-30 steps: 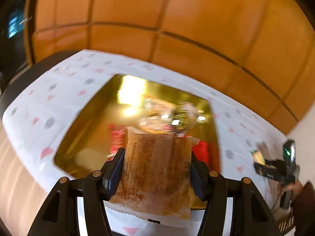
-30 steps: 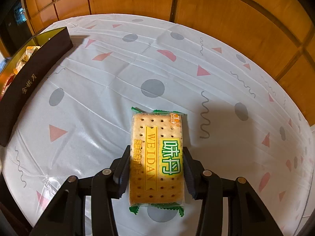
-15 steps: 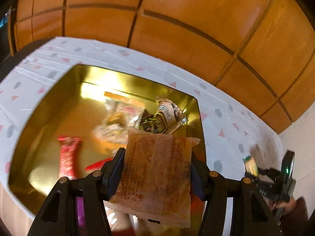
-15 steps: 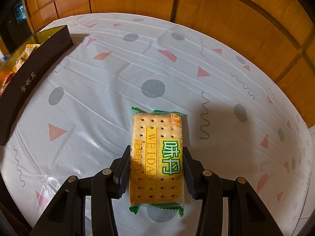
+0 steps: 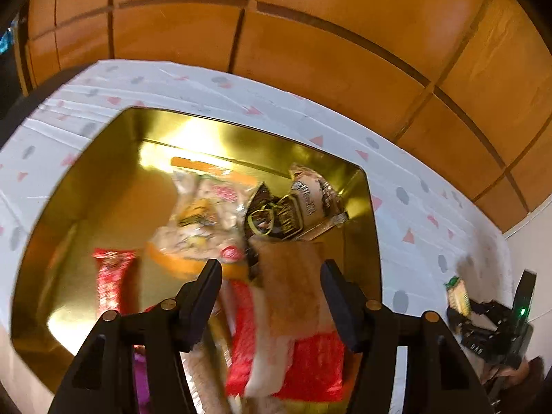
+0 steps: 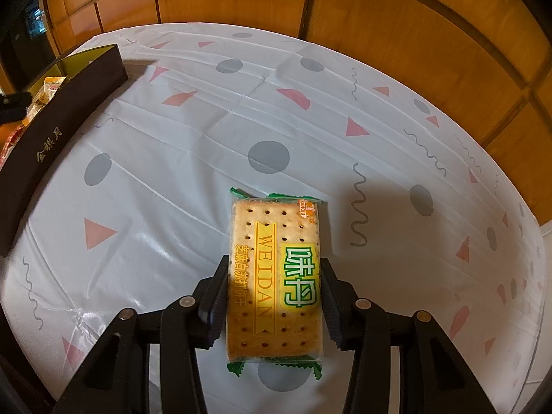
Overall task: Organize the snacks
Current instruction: 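Carry the pastry packet into the gold tin and release it with the left gripper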
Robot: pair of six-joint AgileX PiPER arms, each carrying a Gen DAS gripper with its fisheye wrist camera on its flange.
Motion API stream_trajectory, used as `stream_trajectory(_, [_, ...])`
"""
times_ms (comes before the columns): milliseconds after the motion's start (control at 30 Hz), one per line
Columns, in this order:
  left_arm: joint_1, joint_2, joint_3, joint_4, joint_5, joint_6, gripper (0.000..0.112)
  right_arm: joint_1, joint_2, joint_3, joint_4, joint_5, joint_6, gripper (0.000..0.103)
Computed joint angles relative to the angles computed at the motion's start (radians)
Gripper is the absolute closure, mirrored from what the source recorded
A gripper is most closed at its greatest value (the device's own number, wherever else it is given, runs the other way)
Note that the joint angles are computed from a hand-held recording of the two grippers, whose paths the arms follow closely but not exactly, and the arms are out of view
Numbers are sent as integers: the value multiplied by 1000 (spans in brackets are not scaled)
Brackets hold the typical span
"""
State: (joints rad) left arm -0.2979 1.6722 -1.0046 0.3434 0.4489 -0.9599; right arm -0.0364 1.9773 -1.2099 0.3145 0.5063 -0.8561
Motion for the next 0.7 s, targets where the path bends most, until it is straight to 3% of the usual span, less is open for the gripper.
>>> stream_trajectory(367, [-174, -146, 134, 372, 135, -419, 53, 6, -12, 24, -9, -34, -3, 56])
stream_trajectory(700, [-264, -205, 187, 468, 200, -516, 53, 17, -26, 51, -39, -69, 38, 56])
